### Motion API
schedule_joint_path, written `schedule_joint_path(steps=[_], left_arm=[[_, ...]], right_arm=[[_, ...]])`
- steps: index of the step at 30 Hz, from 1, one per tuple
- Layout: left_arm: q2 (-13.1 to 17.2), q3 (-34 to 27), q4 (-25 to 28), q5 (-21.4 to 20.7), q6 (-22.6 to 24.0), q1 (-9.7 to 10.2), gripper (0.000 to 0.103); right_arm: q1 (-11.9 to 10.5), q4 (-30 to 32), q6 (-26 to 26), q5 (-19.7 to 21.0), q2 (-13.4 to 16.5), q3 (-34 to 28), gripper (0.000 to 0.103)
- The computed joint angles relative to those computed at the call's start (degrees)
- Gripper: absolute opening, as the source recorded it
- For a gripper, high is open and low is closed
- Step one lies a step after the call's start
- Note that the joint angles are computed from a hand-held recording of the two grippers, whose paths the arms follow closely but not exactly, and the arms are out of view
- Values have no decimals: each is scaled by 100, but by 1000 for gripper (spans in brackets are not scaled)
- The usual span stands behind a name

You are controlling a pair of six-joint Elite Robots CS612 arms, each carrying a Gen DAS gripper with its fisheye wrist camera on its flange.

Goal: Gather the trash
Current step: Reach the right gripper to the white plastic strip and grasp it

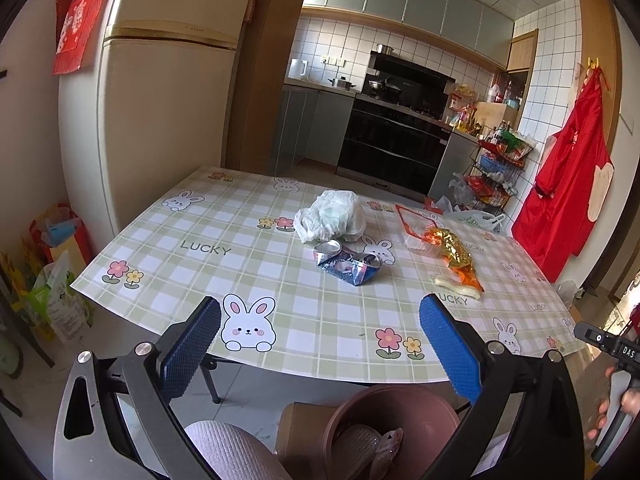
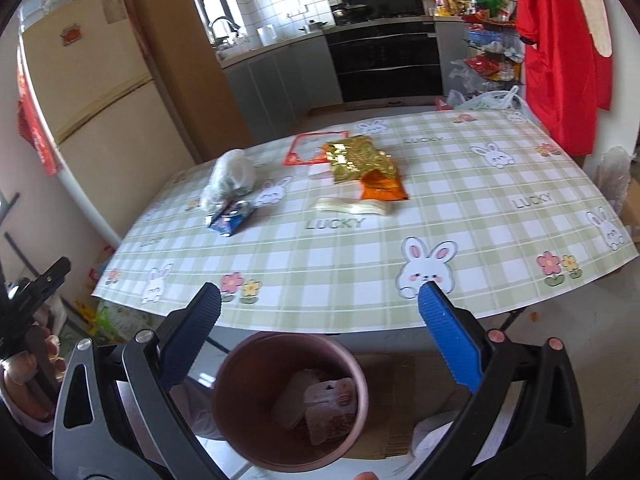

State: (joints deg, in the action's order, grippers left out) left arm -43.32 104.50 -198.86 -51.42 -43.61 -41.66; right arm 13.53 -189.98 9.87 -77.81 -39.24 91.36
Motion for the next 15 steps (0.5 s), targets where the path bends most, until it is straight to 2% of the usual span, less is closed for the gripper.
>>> schedule_joint_path(steps=[8,15], left_arm=[[190,-231,288,-293,-162,162,97],[328,-475,645,-543,-194,280,97]], right_arm=[[7,353,-208,-514,202,-374,97],[17,765,-552,-596,407,-753,97]])
